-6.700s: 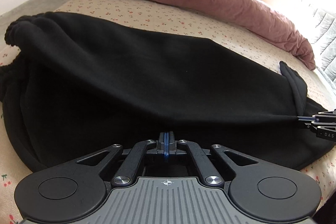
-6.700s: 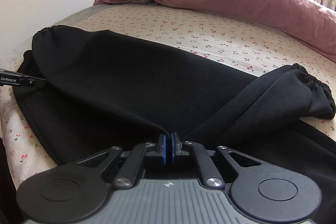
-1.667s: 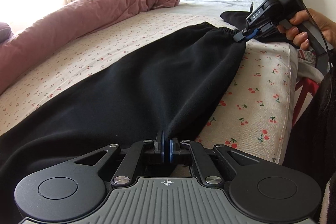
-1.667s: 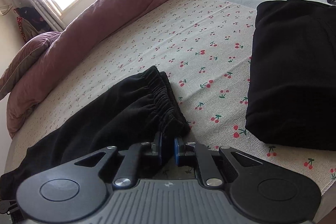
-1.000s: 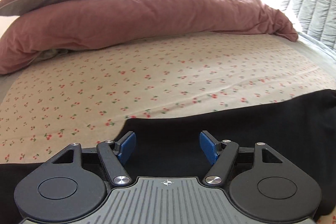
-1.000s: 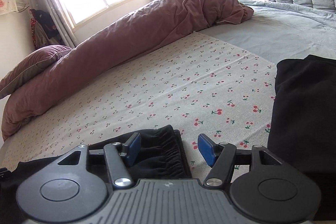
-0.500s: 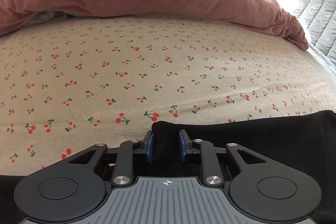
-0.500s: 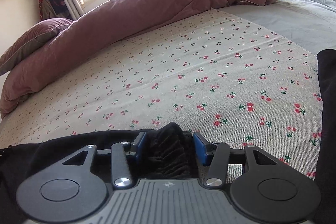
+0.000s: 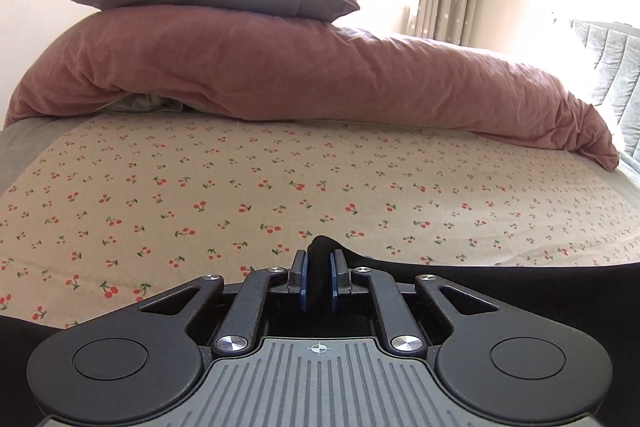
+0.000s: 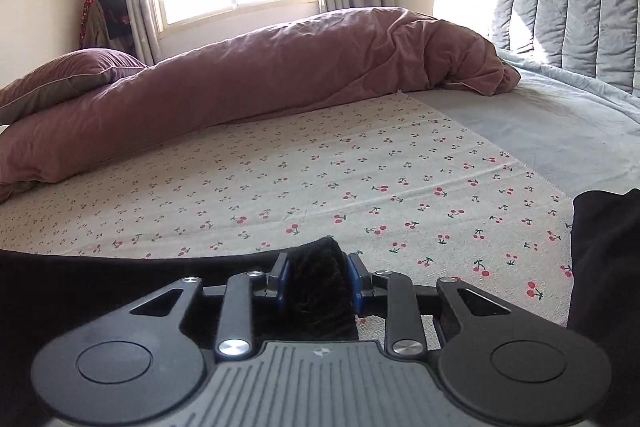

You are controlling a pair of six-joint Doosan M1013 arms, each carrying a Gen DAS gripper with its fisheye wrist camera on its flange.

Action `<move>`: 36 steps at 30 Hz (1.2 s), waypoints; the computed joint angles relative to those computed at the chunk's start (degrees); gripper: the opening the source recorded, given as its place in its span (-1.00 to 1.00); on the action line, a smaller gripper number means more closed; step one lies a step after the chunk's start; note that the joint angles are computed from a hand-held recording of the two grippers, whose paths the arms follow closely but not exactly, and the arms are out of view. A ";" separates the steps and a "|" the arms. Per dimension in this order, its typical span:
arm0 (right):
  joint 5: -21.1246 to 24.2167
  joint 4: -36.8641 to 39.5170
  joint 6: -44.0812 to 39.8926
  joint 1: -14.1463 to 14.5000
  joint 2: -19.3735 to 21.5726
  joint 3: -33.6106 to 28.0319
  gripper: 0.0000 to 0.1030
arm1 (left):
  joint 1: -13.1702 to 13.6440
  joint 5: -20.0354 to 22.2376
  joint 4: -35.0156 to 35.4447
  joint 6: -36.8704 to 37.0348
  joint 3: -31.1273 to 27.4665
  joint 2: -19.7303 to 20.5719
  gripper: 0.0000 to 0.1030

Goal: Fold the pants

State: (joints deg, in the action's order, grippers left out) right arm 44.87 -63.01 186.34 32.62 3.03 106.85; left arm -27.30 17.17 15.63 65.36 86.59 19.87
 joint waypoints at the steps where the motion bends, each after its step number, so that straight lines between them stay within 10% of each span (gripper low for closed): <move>1: -0.22 1.19 -1.26 -0.45 0.62 -0.29 -0.47 | -0.15 1.00 1.99 -1.50 -0.51 1.02 -0.79; 6: 1.88 5.52 -5.28 -1.09 3.16 -1.95 -0.29 | -0.83 2.77 9.11 -6.69 -0.41 1.93 -0.55; 10: 6.23 3.51 -3.96 0.57 2.68 -2.96 0.11 | -1.77 4.22 14.64 -9.34 1.37 -0.64 0.20; 13: 9.21 1.12 -2.94 2.47 1.97 -3.14 0.14 | -3.25 7.44 17.48 -10.02 2.53 -2.63 0.21; 22: 2.41 8.04 -17.08 6.01 1.07 -2.38 0.06 | -4.79 7.56 -12.84 23.25 7.82 -7.42 0.34; 28: 4.40 15.60 -19.50 4.60 -0.53 -1.58 -0.20 | -4.31 10.63 -6.73 13.25 10.21 -9.07 0.36; 31: 5.76 12.54 -16.46 6.28 -0.39 -2.24 0.07 | -4.05 10.64 -1.23 3.68 11.73 -11.19 0.36; 36: -1.64 9.24 -18.78 8.99 0.49 -3.40 0.12 | -4.51 10.50 20.28 -24.68 15.54 -15.55 0.38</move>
State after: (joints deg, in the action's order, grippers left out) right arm 43.23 -53.77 167.57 41.61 3.53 103.46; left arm -31.80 27.67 35.91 40.68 102.14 4.32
